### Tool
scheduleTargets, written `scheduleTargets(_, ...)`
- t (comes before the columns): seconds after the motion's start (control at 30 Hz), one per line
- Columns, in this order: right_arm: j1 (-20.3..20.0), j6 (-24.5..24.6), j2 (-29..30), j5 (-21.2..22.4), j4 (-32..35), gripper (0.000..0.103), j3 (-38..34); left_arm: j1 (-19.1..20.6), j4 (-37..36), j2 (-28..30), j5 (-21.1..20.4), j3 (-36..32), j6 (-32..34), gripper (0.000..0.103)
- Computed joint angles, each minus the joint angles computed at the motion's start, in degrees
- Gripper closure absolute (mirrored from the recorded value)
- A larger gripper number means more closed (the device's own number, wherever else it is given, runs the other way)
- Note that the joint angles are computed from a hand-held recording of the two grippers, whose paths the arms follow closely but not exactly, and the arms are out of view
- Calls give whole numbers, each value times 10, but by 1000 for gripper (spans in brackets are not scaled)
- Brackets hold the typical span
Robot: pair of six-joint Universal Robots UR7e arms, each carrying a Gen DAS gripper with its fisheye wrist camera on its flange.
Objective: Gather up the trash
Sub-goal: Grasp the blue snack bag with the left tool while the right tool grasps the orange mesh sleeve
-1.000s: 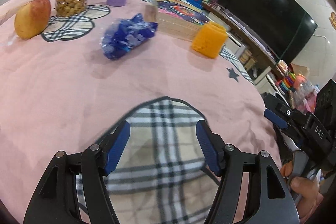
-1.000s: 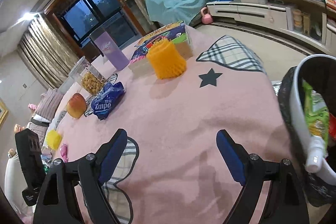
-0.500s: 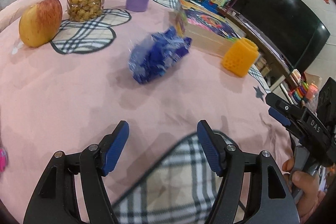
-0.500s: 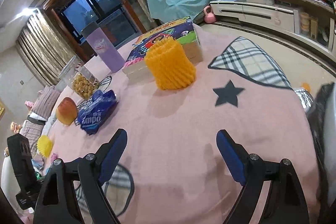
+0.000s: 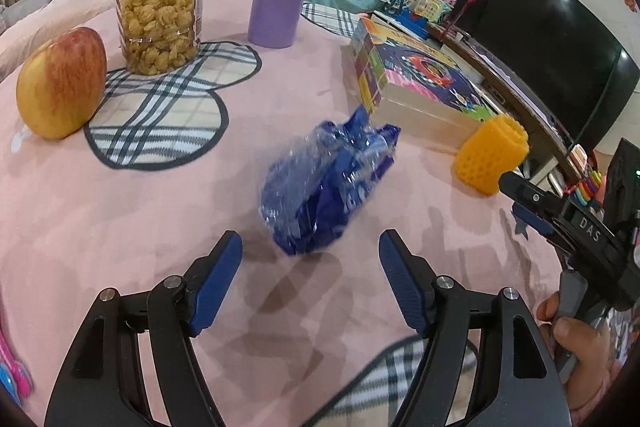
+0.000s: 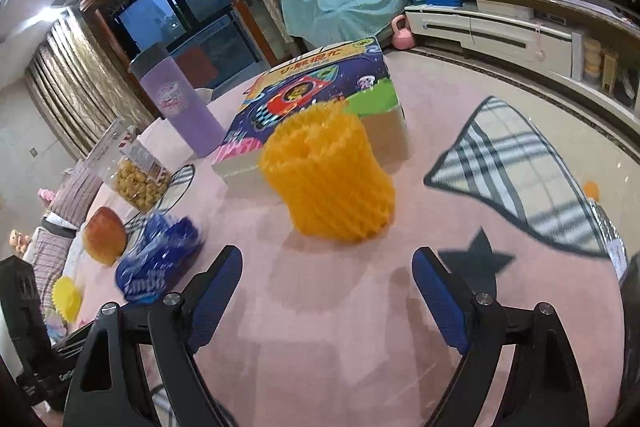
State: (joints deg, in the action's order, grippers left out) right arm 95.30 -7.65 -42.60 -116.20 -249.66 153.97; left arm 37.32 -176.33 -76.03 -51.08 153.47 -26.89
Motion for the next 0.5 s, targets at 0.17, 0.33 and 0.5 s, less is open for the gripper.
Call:
scheduleTargets(0.17, -18, -2, -15, 8, 28, 15, -18, 13, -28, 23, -2, -6, 12, 31)
scheduleTargets(0.33, -26, -6, -11, 8, 34, 19, -34, 18, -44, 39, -10, -14, 29, 50)
scheduleTargets(0.5, -26, -9, -11, 11, 40, 59, -34, 11, -41, 45, -7, -14, 39, 75)
